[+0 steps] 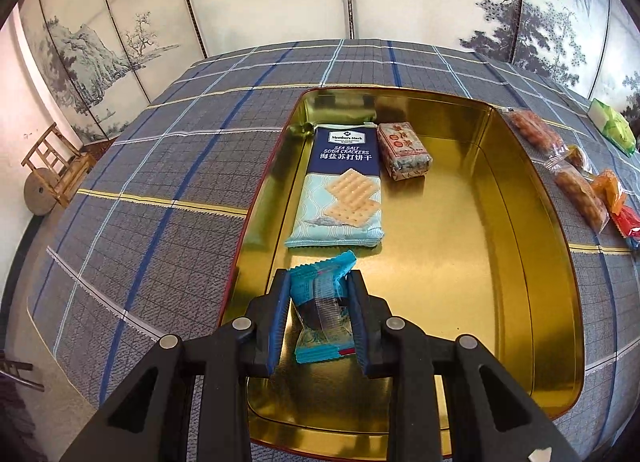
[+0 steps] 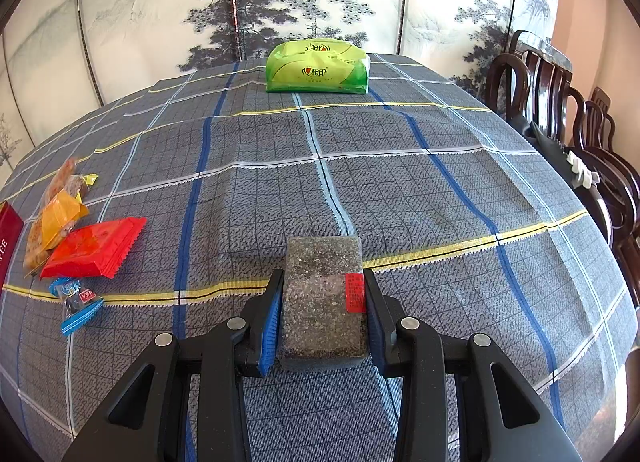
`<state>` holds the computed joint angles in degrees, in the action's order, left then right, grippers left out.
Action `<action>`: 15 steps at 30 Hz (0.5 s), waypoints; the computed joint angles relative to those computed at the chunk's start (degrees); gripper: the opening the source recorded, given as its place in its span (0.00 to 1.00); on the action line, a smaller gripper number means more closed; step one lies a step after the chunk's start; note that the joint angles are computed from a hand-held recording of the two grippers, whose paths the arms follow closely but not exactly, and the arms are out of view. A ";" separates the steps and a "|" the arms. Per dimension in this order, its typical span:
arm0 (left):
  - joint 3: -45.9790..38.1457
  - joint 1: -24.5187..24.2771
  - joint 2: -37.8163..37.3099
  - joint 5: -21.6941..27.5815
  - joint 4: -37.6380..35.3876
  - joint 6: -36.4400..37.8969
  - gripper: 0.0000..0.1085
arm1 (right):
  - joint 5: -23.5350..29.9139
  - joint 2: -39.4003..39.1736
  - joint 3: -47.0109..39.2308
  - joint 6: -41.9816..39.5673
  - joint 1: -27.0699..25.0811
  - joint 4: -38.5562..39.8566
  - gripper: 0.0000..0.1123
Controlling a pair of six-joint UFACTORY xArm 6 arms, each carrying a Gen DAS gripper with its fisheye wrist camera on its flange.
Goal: Organize snacks
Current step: 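Carry the teal candy over the gold tin and open the left gripper, then carry the grey block over the gold tin with the right gripper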
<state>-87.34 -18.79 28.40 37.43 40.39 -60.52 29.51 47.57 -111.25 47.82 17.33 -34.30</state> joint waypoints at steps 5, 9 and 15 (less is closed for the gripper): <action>0.05 -0.46 0.01 -0.14 3.24 -0.84 0.26 | 0.09 0.04 -0.09 0.04 0.04 -0.07 0.33; 1.17 -0.52 -0.89 -1.43 6.37 -2.82 0.45 | 0.15 0.07 -0.13 0.07 0.07 -0.12 0.33; 4.64 0.00 -4.17 -5.03 12.85 -8.79 0.54 | 0.14 0.08 -0.17 0.08 0.07 -0.09 0.33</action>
<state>-82.69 -18.79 24.23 32.41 53.25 -69.31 29.65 47.66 -111.41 47.91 17.40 -34.38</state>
